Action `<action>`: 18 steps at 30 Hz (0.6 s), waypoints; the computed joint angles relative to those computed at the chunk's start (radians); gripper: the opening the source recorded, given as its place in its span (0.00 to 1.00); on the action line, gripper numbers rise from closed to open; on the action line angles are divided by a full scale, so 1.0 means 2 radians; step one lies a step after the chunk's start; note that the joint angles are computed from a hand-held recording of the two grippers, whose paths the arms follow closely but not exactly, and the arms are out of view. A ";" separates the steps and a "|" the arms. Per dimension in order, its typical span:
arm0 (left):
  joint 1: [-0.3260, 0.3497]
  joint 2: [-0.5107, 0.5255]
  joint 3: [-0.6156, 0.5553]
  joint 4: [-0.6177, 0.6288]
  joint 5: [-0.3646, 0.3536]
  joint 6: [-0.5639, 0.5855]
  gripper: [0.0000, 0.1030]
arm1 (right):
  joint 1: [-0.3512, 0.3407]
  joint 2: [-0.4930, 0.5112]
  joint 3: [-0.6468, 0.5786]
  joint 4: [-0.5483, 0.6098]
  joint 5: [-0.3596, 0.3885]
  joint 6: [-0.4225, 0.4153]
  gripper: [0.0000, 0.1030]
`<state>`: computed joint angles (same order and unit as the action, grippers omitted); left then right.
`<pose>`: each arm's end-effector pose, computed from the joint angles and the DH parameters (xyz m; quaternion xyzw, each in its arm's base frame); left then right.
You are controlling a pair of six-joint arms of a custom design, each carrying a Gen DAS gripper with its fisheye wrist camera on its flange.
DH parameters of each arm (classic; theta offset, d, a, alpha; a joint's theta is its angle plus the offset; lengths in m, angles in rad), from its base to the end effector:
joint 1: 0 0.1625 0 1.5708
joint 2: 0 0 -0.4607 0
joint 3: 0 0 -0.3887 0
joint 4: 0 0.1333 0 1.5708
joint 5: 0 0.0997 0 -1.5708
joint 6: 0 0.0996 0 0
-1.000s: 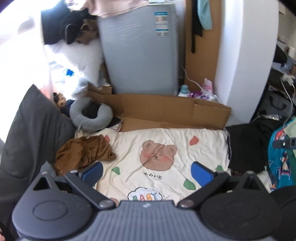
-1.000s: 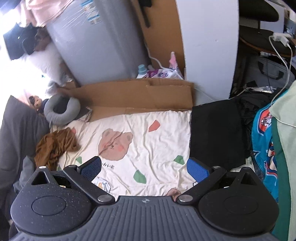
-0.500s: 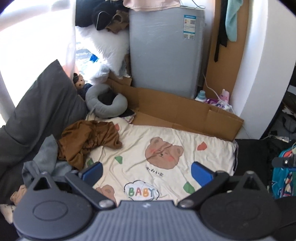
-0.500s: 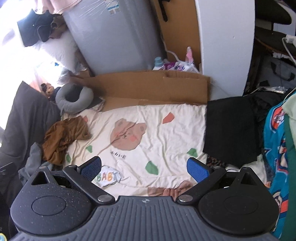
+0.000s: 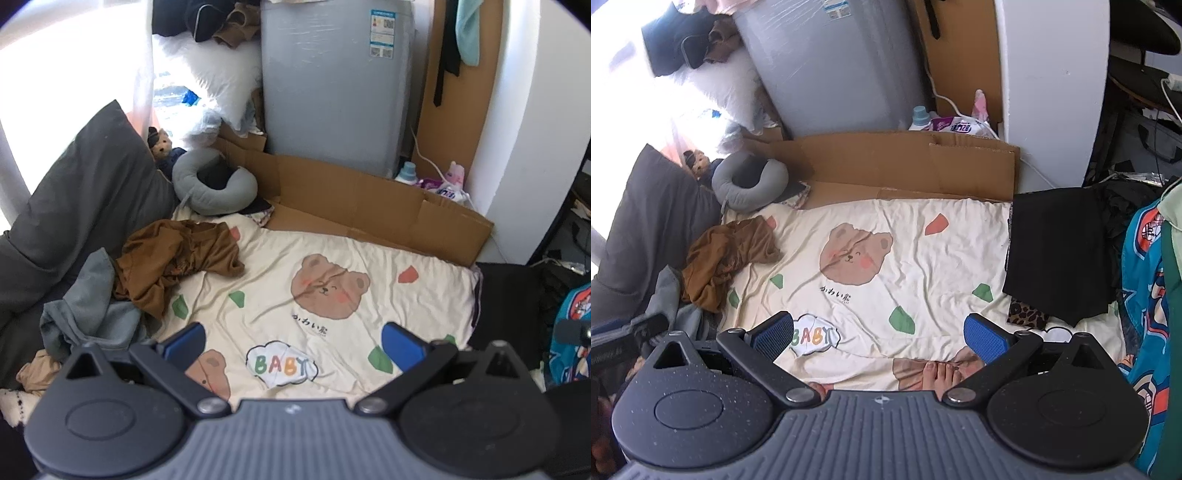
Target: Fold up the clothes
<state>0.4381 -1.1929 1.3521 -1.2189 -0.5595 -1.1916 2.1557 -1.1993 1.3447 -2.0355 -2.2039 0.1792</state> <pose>-0.4644 -0.4580 0.4342 0.0975 0.8497 -0.3422 0.3892 0.4329 -0.5190 0.4905 0.1405 -0.9290 0.2548 0.2289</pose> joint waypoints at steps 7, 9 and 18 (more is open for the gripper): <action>0.004 0.011 -0.016 0.039 0.003 -0.033 0.99 | 0.006 -0.013 0.021 0.009 0.016 0.016 0.98; 0.005 0.013 -0.017 0.039 0.002 -0.028 0.99 | 0.008 -0.009 0.018 0.016 0.012 0.013 0.98; 0.008 0.020 -0.024 0.049 -0.005 -0.026 0.94 | 0.012 0.004 0.008 0.027 0.008 0.015 0.98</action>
<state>0.4545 -1.1537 1.3033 -1.1207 -0.5697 -1.2435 2.1789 -1.1921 1.3606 -1.9811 -2.1881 0.2097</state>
